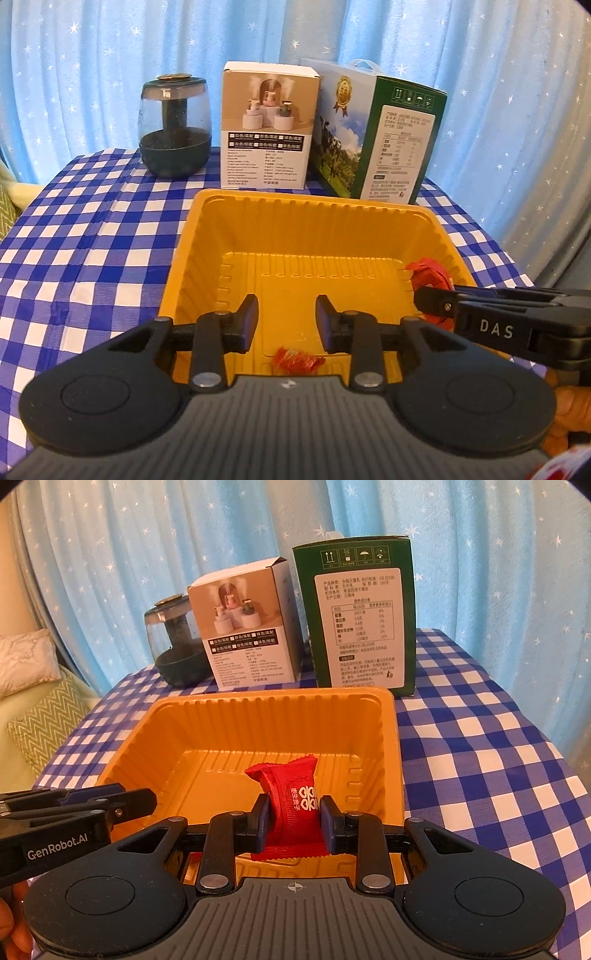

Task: Organize snacks
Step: 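Open the left tool over the tray while the right releases the red packet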

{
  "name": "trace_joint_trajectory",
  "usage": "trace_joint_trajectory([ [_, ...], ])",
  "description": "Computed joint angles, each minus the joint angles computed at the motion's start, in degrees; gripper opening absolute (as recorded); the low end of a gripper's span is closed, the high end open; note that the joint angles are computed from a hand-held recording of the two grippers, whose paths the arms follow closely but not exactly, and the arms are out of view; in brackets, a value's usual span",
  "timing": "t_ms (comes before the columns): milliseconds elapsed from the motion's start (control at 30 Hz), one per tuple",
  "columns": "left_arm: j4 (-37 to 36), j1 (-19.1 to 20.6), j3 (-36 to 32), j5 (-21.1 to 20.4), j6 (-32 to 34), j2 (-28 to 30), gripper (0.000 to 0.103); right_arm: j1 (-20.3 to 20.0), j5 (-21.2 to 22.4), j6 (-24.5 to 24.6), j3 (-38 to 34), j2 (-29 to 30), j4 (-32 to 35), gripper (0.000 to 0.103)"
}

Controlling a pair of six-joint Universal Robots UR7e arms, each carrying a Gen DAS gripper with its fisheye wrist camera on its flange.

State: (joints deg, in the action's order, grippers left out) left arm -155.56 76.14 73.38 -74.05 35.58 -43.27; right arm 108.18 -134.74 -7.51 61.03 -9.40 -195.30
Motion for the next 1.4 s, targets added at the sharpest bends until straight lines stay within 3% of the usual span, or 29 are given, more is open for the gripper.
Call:
trace_joint_trajectory([
  [300,-0.8,0.1,0.1,-0.4,0.3,-0.6,0.034,0.0,2.4,-0.1,0.0,0.0,-1.3,0.03],
  [367,-1.1,0.2,0.1,-0.3,0.4,-0.6,0.037,0.0,2.5,-0.5,-0.2,0.2,-1.5,0.038],
  [400,-1.1,0.2,0.1,-0.3,0.3,-0.6,0.038,0.0,2.3,-0.6,-0.3,0.3,-1.6,0.053],
  [433,-1.0,0.2,0.0,-0.3,0.2,-0.7,0.038,0.0,2.4,-0.5,-0.3,0.3,-2.0,0.058],
  [833,-1.6,0.1,0.8,0.0,0.9,-1.4,0.042,0.5,1.4,-2.3,-0.4,0.5,-3.9,0.058],
  [1400,-5.9,-1.2,8.7,-0.3,3.4,-7.0,0.052,2.9,-2.0,-10.6,1.8,0.5,-13.0,0.058],
])
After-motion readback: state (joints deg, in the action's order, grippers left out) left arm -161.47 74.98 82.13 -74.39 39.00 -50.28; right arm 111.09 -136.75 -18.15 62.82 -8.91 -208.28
